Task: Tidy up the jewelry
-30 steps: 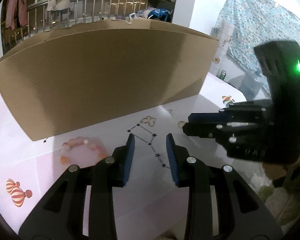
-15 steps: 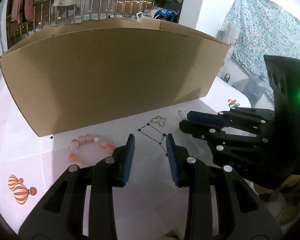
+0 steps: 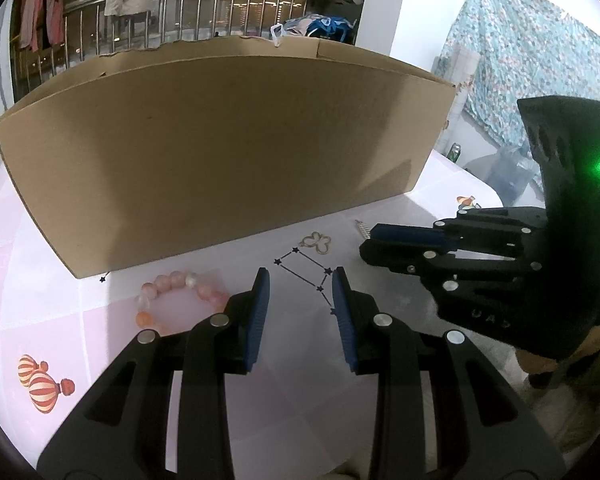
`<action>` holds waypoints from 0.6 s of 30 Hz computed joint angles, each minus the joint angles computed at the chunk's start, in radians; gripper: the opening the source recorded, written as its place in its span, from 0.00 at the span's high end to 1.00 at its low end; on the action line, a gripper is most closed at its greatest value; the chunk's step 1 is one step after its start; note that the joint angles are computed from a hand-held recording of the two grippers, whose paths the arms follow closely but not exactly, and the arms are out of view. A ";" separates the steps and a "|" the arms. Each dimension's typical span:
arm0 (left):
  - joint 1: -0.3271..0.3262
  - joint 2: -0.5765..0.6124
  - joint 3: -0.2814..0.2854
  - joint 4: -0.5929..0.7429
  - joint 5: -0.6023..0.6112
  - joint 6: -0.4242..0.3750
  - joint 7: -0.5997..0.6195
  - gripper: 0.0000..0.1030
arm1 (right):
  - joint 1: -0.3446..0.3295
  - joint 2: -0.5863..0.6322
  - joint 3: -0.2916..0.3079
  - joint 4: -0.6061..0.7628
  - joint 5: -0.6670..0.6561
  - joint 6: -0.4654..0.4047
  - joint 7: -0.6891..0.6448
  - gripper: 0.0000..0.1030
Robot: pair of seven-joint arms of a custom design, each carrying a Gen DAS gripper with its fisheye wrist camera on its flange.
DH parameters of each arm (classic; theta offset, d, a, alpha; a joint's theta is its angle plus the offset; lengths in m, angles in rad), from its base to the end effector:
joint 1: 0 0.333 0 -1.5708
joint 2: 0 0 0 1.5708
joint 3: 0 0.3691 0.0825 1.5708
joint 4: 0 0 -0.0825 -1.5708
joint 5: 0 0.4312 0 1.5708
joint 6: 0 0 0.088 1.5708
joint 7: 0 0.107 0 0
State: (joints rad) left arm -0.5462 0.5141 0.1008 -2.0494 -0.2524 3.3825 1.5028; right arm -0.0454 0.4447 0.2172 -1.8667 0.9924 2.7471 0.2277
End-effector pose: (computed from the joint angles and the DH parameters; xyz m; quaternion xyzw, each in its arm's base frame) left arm 0.6351 -0.2800 0.2900 -0.6013 0.6923 -0.3451 0.2001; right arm 0.7167 0.0753 0.3308 -0.8282 0.4289 -0.1133 0.3424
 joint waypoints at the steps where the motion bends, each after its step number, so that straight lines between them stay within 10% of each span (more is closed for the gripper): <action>1: -0.004 0.002 0.005 0.004 0.000 -0.003 0.003 0.70 | 0.000 0.001 -0.005 0.004 -0.007 -0.011 0.014 0.89; 18: -0.223 0.104 0.266 0.139 0.091 -0.132 -0.078 0.70 | -0.025 0.016 -0.013 0.030 -0.012 -0.035 0.070 0.91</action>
